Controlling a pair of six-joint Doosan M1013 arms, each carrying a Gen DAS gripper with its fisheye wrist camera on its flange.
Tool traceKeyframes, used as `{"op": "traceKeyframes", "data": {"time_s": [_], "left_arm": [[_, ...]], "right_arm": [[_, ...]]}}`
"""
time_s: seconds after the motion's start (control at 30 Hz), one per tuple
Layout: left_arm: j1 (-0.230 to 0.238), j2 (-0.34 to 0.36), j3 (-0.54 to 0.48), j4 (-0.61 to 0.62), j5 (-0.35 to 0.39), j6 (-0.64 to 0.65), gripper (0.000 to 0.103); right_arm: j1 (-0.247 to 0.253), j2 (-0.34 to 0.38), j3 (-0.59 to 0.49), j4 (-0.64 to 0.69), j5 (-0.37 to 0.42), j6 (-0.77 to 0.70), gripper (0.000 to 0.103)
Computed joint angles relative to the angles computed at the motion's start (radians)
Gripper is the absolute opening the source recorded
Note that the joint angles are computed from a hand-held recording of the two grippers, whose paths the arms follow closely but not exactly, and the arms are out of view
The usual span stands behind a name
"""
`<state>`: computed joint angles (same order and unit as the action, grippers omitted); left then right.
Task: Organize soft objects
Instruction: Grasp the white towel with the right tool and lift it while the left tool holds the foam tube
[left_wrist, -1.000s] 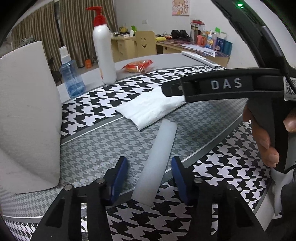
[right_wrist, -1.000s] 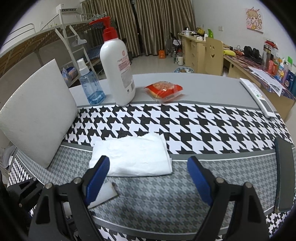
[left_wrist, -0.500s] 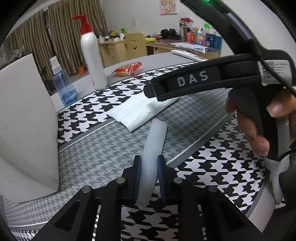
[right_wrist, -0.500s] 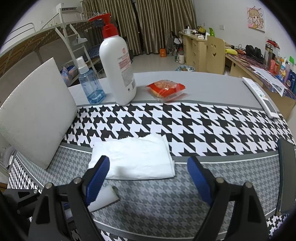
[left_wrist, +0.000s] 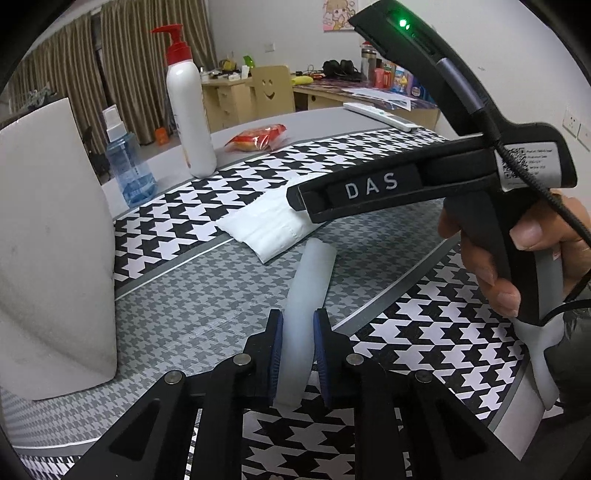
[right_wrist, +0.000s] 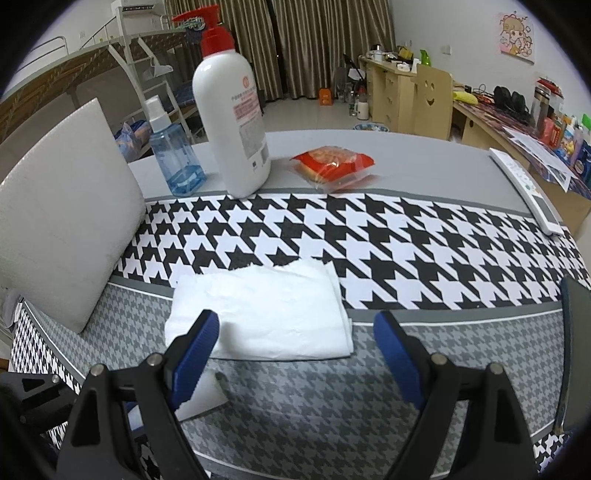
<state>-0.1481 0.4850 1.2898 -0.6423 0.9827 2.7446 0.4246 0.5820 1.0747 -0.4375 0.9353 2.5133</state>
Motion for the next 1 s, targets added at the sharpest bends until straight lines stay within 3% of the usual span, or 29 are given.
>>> {"op": "traceKeyframes", "data": {"time_s": [0.17, 0.57, 0.67, 0.73, 0.9, 1.0], "left_arm": [[0.003, 0.004, -0.005, -0.005, 0.009, -0.006, 0.018], [0.004, 0.009, -0.010, -0.006, 0.013, -0.014, 0.018], [0.005, 0.012, -0.015, -0.003, 0.025, -0.025, 0.018], [0.006, 0.013, -0.017, -0.005, 0.029, -0.021, 0.017], [0.008, 0.015, -0.019, -0.015, 0.037, -0.023, 0.015], [0.011, 0.016, -0.021, -0.022, 0.042, -0.023, 0.015]], "right_arm": [[-0.006, 0.018, -0.025, 0.043, 0.035, -0.036, 0.076], [0.009, 0.044, -0.066, -0.013, 0.109, -0.073, 0.059], [0.012, 0.046, -0.069, -0.016, 0.106, -0.081, 0.048], [0.014, 0.045, -0.069, -0.012, 0.103, -0.086, 0.030], [0.013, 0.043, -0.068, 0.006, 0.090, -0.098, 0.017], [0.010, 0.038, -0.061, 0.020, 0.076, -0.098, 0.015]]}}
